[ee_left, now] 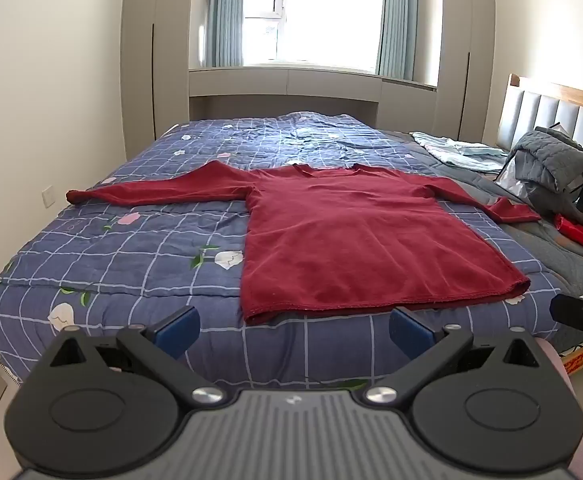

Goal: Fold small clothes
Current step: 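Move both grippers toward the hem of the red sweater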

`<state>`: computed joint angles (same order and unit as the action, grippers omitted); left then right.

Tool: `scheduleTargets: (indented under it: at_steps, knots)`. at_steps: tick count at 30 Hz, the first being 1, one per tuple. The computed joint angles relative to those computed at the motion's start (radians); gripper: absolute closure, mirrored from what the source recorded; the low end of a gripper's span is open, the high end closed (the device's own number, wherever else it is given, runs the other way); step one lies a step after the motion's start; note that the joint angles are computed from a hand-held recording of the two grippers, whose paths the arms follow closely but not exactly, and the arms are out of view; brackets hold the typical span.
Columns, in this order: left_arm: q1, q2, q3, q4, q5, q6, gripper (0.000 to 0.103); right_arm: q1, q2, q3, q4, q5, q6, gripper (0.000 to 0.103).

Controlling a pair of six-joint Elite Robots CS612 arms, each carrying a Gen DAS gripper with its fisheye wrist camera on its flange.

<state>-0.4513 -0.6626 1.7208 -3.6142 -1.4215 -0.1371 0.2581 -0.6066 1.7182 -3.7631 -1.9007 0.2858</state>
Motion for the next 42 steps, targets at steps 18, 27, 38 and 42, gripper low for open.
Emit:
scheduleTargets:
  at_steps: [18, 27, 38, 42]
  knots:
    - [0.000, -0.003, 0.001, 0.008, -0.012, 0.002, 0.000, 0.000, -0.001, 0.000, 0.005, 0.001, 0.002, 0.001]
    - [0.003, 0.000, -0.001, 0.015, -0.020, 0.001, 0.000, 0.001, -0.007, 0.003, 0.013, -0.001, 0.005, 0.001]
    - [0.005, -0.008, -0.011, 0.078, -0.021, -0.003, 0.000, -0.004, -0.012, -0.002, 0.082, -0.011, 0.057, 0.000]
    - [0.006, -0.009, -0.028, 0.131, -0.013, 0.006, 0.000, -0.008, -0.019, -0.005, 0.123, -0.017, 0.090, 0.000]
